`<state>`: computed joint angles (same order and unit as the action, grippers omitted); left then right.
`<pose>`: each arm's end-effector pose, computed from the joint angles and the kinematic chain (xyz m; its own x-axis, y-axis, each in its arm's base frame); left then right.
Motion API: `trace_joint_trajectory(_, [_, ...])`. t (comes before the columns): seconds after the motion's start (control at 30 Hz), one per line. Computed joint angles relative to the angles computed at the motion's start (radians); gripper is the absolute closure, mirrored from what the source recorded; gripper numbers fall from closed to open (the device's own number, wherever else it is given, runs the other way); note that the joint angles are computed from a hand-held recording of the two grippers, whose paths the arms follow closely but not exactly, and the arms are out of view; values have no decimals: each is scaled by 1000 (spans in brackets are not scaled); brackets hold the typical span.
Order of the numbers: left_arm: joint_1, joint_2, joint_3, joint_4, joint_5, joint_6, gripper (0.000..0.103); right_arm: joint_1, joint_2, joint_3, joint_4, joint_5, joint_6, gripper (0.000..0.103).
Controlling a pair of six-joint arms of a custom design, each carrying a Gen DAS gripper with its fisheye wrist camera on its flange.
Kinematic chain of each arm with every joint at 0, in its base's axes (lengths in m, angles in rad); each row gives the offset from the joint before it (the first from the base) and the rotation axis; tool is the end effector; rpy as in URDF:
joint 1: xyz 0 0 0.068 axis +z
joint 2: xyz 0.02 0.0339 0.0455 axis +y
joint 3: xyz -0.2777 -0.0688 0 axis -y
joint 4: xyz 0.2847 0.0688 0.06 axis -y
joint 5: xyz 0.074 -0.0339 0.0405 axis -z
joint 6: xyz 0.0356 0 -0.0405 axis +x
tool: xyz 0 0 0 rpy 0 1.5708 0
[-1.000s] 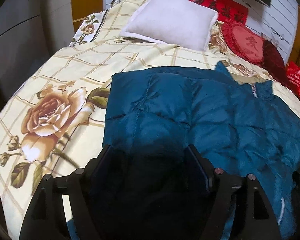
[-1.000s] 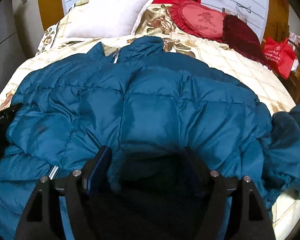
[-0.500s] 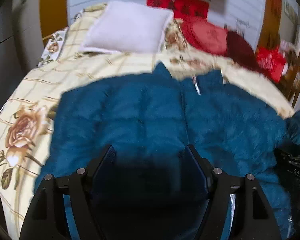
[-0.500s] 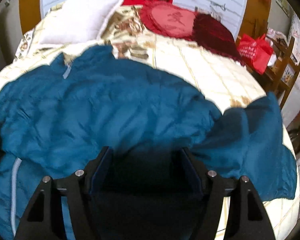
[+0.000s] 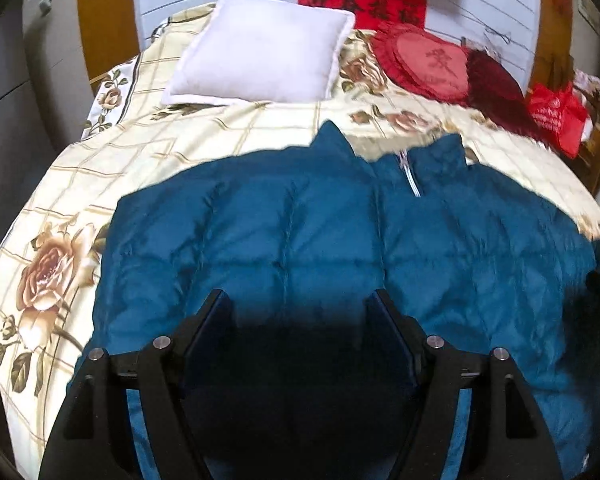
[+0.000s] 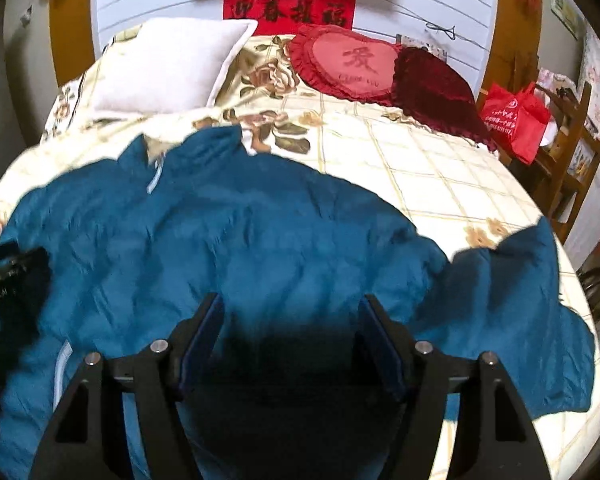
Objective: Fold large clothes
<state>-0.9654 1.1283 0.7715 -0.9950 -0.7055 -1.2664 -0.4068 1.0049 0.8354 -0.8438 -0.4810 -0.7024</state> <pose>0.1389 -0.1602 0.2225 -0.6872 -0.2833 -0.6689 -0.3664 0.9303 -0.0176 0.2064 -0.0710 0.2694 -0.6762 -0.3323 -0.6575 -0.4073 0.9123 -0.0421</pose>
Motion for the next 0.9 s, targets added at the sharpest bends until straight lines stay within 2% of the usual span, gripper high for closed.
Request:
trace_joint_trajectory(0.17, [54, 23, 1, 43, 20, 64, 28, 108, 62, -29, 132, 99, 117, 30])
trace_joint_trajectory(0.27, [69, 44, -12, 75, 34, 81, 28, 128, 107, -56, 193, 150, 135, 30])
trace_joint_trajectory(0.4, [70, 55, -34, 106, 33, 88, 28, 109, 146, -77, 233, 134, 135, 29])
trace_joint_trajectory(0.5, [66, 55, -38, 108, 30, 84, 28, 111, 161, -91, 254, 154, 141, 23])
trace_joint_trajectory(0.63, [38, 38, -30, 63, 30, 40, 28, 106, 148, -52, 167, 166, 137, 23])
trace_joint_trajectory(0.9, [-116, 19, 24, -106, -43, -128, 28, -52, -68, -32, -75, 12, -89, 23])
